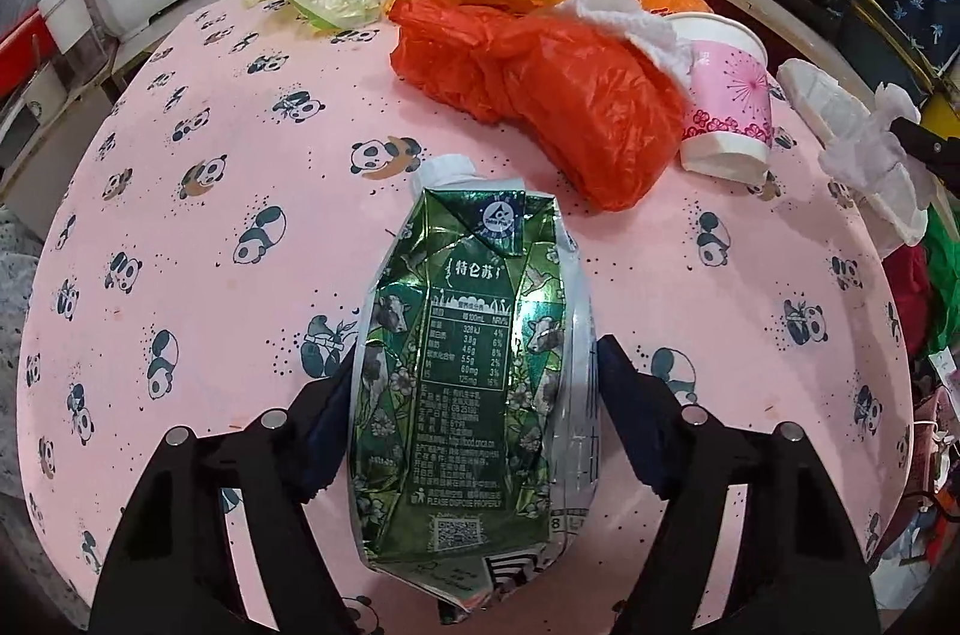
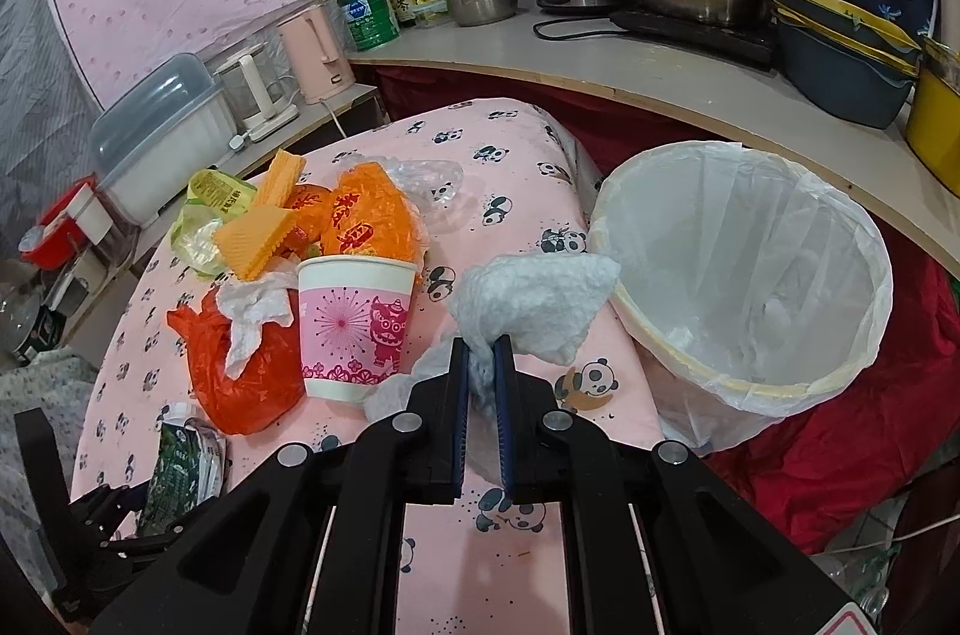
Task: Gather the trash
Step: 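Lift the white tissue with the right gripper while the left gripper lifts the green carton, then carry the tissue over the bin and open the right gripper while the left drops the carton in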
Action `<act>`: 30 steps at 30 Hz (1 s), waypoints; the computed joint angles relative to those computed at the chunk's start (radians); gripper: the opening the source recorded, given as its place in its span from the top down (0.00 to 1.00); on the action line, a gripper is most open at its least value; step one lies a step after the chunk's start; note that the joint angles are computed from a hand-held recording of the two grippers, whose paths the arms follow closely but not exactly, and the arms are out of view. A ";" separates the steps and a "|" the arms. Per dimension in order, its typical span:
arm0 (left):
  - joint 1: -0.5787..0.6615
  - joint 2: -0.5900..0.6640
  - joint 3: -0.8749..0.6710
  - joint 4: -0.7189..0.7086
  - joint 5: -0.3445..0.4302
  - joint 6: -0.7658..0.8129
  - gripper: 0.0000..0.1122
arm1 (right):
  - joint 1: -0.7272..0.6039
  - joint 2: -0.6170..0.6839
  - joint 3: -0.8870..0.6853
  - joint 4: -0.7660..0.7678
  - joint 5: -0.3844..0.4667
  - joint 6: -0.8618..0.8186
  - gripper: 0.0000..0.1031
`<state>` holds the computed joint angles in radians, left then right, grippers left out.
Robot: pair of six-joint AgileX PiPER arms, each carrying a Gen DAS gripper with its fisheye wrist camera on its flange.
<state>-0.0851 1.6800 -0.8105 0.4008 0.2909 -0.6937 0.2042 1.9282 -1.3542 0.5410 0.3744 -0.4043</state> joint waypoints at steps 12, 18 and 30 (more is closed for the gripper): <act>-0.034 -0.149 -0.088 -0.004 0.055 0.007 0.37 | -0.026 -0.020 -0.017 0.023 -0.013 -0.016 0.92; -0.089 -0.068 -0.269 -0.045 0.073 0.086 0.37 | -0.083 -0.015 -0.044 0.051 -0.022 -0.028 0.92; -0.267 0.393 -0.923 -0.353 0.202 0.469 0.37 | -0.234 0.097 -0.203 -0.159 -0.014 0.177 0.92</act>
